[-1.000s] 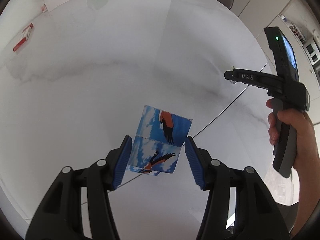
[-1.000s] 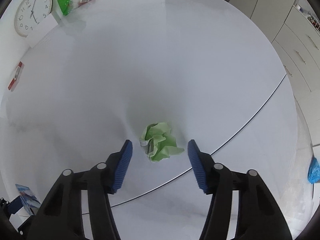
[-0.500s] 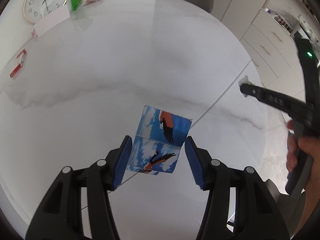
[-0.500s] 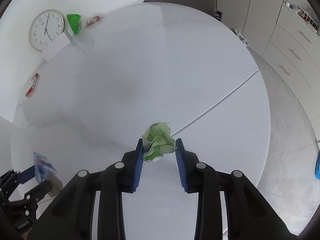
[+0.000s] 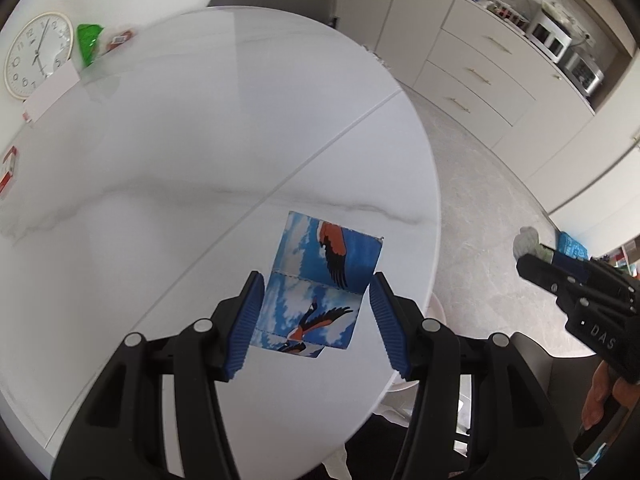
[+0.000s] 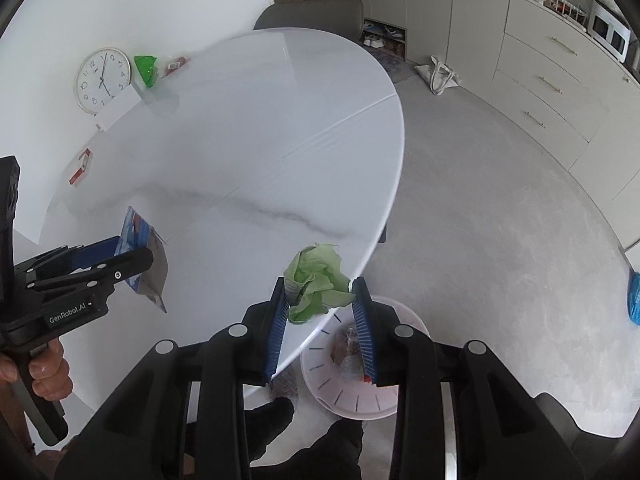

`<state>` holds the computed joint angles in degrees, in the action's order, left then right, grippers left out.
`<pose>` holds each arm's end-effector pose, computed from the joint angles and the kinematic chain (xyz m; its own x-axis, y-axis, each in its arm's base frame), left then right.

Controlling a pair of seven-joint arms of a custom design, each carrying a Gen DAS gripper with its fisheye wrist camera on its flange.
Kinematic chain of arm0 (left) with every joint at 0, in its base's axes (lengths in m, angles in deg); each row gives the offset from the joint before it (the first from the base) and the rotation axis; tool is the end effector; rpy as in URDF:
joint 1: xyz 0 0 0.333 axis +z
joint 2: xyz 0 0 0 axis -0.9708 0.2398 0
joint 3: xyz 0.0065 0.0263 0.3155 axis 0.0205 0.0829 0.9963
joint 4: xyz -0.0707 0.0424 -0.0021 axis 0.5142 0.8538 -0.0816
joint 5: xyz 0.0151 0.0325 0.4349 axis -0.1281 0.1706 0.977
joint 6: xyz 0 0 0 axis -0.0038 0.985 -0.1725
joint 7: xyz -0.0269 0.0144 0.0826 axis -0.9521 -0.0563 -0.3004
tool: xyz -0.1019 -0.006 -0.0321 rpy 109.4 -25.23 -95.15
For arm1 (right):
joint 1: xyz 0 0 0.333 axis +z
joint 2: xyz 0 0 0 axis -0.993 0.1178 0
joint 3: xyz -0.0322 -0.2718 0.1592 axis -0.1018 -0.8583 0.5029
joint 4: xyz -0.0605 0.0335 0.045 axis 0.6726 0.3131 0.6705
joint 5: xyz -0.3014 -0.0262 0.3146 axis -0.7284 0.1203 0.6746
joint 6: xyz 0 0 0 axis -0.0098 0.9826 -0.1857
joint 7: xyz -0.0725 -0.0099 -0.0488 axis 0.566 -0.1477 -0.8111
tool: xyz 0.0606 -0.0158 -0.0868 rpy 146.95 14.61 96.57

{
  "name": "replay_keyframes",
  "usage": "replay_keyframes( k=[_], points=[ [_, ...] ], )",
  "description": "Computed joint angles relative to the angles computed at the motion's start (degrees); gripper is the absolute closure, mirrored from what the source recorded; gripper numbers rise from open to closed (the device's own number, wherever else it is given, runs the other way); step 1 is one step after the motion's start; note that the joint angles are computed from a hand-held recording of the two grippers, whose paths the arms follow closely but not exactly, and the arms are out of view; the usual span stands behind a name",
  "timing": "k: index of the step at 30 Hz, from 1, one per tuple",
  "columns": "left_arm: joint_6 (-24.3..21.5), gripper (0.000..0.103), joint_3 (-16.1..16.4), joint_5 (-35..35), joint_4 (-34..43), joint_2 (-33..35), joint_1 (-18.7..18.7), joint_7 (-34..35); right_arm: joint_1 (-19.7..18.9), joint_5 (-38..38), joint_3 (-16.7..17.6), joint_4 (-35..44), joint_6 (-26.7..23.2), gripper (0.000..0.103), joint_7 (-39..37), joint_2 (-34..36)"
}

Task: Collect trash
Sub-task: 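Carry the green paper and blue box to the white bin and release both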

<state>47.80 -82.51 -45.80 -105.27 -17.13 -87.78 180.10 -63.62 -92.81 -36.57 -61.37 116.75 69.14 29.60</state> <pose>0.5304 -0.2223 0.5816 -0.5371 -0.8389 0.0878 -0.7770 0.4515 -0.4386 0.3925 0.2727 0.5668 -0.3309 -0.9252 -0.1856 -0.7910 0.3792 -0.4800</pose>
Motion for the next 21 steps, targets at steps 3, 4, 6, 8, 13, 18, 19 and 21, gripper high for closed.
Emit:
replay_keyframes(
  k=[3,4,6,8,13,18,19,21],
  points=[
    [0.58,0.049,-0.91,0.00,-0.91,-0.87,-0.96,-0.72,0.55,1.19,-0.65,-3.58,0.93,0.069,0.27,-3.06],
    [0.63,0.049,-1.01,-0.04,-1.11,-1.01,-1.25,-0.70,0.71,1.63,-0.84,-4.74,1.22,0.069,0.08,-4.07],
    [1.06,0.049,-1.52,0.83,-1.39,-1.12,-1.66,-1.42,0.89,2.56,-1.33,-6.33,2.37,0.069,-0.84,-4.49],
    [1.22,0.049,-1.80,1.66,-1.88,-1.51,-2.03,-1.97,1.61,4.24,-2.35,-9.01,4.35,0.068,-2.73,-4.71],
    [1.05,0.049,-2.41,3.94,-2.43,-1.89,-2.73,-3.88,3.04,10.09,-4.91,-13.38,10.96,0.068,-7.54,1.46],
    [0.65,0.049,-3.08,6.06,-2.54,-1.66,-3.39,-5.65,4.56,17.55,-7.38,-16.66,17.93,0.045,-12.28,8.44],
    [0.48,0.049,-3.14,6.20,-2.70,-1.78,-3.60,-5.72,4.67,18.85,-7.60,-17.01,18.69,0.037,-12.77,9.73],
    [0.62,0.049,-3.37,6.60,-3.35,-2.29,-4.10,-5.56,4.55,20.20,-7.55,-17.71,19.23,0.034,-13.29,10.91]
  ],
)
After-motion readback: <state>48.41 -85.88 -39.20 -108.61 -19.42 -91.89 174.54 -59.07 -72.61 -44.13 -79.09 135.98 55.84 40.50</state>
